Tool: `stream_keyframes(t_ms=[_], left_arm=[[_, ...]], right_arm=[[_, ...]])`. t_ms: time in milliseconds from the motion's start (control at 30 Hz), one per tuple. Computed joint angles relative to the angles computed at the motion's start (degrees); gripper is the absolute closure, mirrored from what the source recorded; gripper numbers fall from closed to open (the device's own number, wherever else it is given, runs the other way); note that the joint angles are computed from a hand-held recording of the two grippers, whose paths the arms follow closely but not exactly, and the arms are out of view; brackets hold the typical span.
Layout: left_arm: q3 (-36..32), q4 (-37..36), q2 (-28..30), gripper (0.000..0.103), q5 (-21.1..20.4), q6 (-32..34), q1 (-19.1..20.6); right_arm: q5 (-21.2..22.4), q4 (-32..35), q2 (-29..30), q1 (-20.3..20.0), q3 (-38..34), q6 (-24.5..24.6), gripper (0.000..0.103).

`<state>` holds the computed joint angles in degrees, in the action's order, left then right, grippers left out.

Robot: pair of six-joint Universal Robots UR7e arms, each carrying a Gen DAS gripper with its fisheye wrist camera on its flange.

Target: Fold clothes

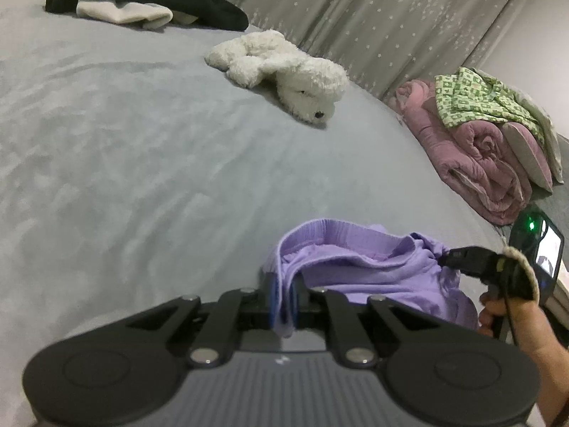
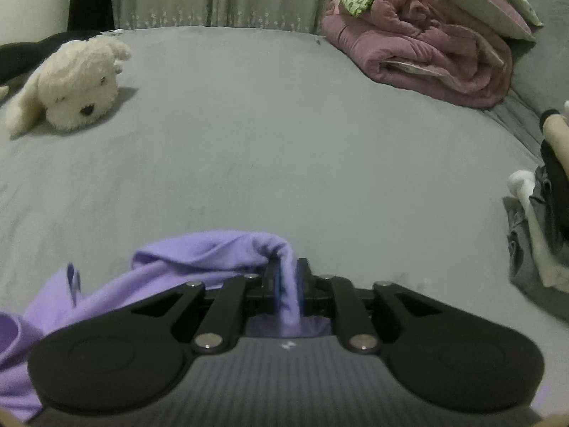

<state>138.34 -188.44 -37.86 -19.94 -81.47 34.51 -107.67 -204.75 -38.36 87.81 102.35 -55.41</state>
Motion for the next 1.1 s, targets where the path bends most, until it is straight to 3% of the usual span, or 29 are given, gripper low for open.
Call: stream_keyframes(t_ms=[167, 333, 700, 933, 1000, 1100], left_arm=[[-0.4, 1.4, -0.3, 0.089, -1.1, -1.4, 0.4], [-1.3, 9.3, -1.9, 0.076, -1.7, -5.4, 0.3], [-2.9, 22.4, -4.0, 0.076, -2.4, -13.0, -0.5], [-3.4, 26.6, -4.1, 0.076, -2.0, -16.7, -1.1], [-3.9, 27.7, -3.9, 0.076, -1.9, -17.5, -1.1], [-4.2, 27.4, -3.6, 0.076, -1.9, -17.1, -1.1]], right_arm=[[1.9, 1.8, -3.4, -0.5, 3.4, 0.4, 0.065], [3.1, 4.1, -8.2, -0.8, 7.5, -1.4, 0.064], [3.2, 17.6, -21.0, -2.7, 17.1, 1.7, 0.056], [1.1, 25.3, -25.1, -4.3, 21.3, 3.8, 0.056], [0.2, 26.0, -25.1, -4.6, 22.1, 4.5, 0.056], [0.7, 21.2, -24.4, -5.1, 24.1, 1.6, 0.056]])
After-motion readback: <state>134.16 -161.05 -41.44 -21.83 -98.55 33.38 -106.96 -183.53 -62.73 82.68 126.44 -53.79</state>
